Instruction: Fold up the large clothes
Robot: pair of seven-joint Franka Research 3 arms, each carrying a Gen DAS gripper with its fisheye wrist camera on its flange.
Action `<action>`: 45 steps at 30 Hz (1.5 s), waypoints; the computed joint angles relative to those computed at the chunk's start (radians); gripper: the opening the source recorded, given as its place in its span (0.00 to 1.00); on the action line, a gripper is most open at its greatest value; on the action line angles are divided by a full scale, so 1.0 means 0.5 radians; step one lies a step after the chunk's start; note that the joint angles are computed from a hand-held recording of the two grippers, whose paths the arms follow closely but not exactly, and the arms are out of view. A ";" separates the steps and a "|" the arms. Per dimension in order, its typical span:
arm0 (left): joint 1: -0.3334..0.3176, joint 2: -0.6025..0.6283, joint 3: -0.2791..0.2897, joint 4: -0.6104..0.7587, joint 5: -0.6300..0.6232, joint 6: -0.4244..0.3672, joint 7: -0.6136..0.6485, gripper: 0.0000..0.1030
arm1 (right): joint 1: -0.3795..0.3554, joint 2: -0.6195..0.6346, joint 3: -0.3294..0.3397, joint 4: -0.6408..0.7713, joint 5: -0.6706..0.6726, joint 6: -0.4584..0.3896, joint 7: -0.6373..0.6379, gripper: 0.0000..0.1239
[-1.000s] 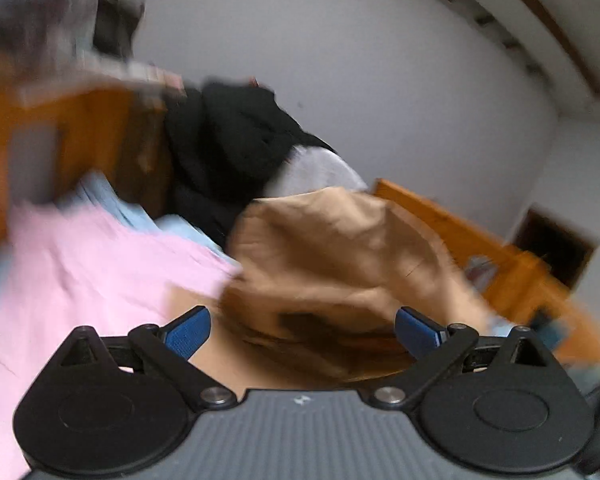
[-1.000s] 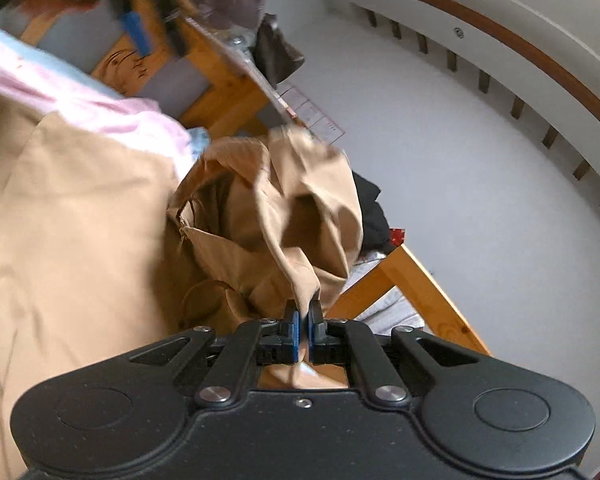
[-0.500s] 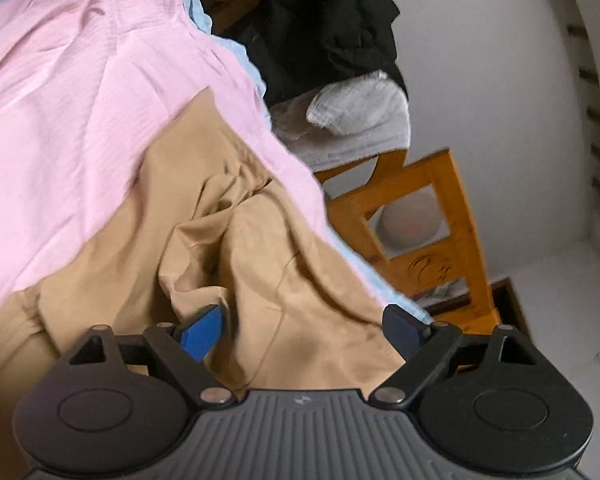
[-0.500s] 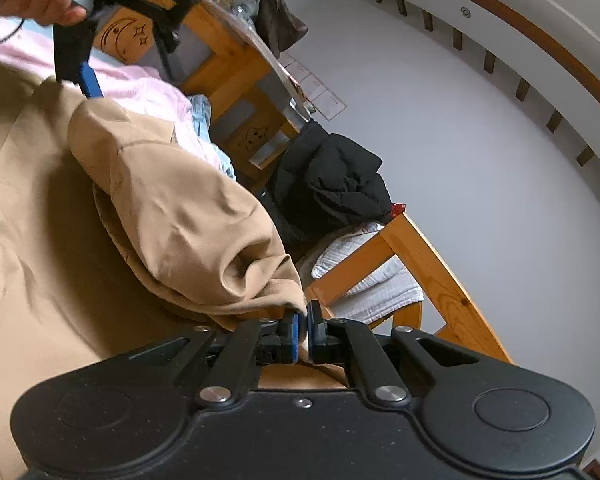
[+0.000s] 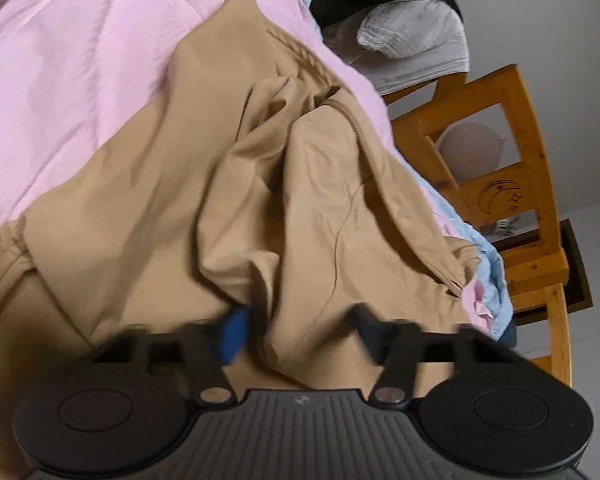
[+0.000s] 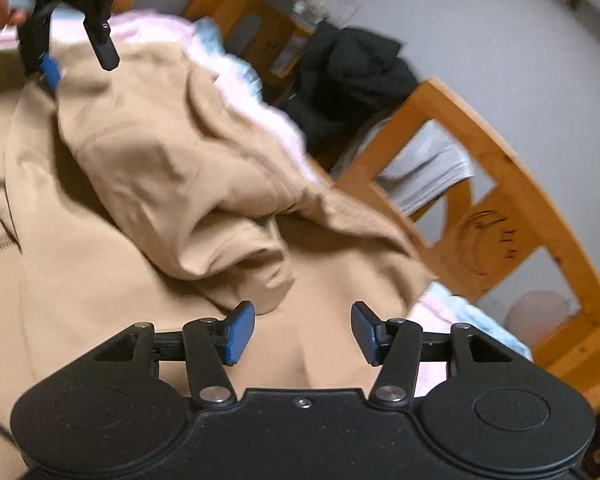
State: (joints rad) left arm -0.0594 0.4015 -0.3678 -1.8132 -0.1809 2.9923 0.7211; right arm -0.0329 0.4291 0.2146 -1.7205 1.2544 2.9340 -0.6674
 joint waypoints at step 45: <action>-0.573 0.033 0.750 0.330 1.731 -0.521 -1.246 0.45 | 0.289 0.609 -0.344 0.759 -1.552 0.111 2.939 0.57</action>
State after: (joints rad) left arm -0.3459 0.4178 0.0074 -1.6481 0.6847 2.7317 0.0981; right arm 0.1114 0.7334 0.0427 -1.3408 0.4785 2.9897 0.8023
